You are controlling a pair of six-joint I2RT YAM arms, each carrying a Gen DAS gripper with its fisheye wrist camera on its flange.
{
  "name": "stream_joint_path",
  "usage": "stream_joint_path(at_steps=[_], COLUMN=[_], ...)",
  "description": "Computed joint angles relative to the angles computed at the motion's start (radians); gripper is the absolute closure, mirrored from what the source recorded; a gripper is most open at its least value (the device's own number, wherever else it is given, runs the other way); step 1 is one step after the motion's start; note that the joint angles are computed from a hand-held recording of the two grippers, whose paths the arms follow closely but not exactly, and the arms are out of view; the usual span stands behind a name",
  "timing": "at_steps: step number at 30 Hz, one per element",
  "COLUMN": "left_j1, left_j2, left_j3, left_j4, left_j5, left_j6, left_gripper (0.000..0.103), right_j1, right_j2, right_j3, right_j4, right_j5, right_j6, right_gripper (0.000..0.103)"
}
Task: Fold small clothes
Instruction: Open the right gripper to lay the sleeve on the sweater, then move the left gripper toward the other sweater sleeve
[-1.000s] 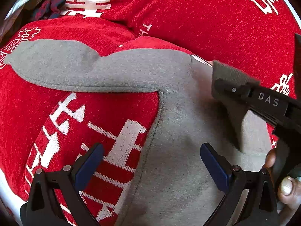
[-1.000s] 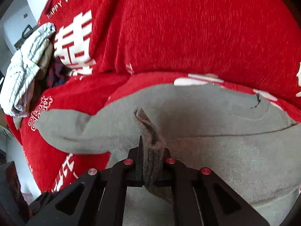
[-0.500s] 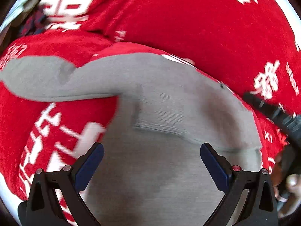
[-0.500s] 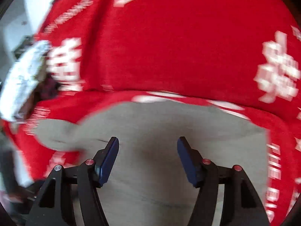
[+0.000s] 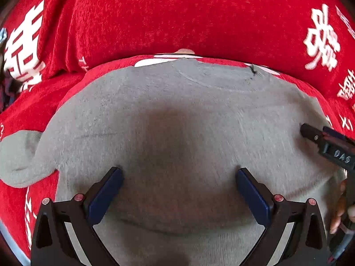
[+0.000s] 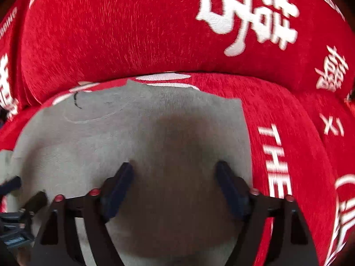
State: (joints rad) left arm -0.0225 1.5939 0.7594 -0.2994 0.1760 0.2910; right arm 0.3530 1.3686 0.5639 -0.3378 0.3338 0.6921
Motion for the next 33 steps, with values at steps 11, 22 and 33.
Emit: stream_joint_path(at_steps=[11,22,33], left_j1=[-0.053,0.152,0.329], left_j2=[-0.117,-0.21,-0.283], left_j3=[-0.147,-0.204,-0.299], left_j4=[0.085,-0.01,0.045], left_j5=[-0.039,0.092,0.199], left_j6=[-0.027,0.092,0.278], left_gripper=[0.0,0.0,0.0], right_j1=[0.254,0.591,0.775], right_j2=[-0.166,0.017,0.115], right_j3=[-0.099,0.047,0.083], right_j4=[-0.069,-0.248,-0.337], right_j5=[0.101,0.245,0.324], right_j6=[0.233,0.479,0.735], right_gripper=[0.018,0.018,0.013])
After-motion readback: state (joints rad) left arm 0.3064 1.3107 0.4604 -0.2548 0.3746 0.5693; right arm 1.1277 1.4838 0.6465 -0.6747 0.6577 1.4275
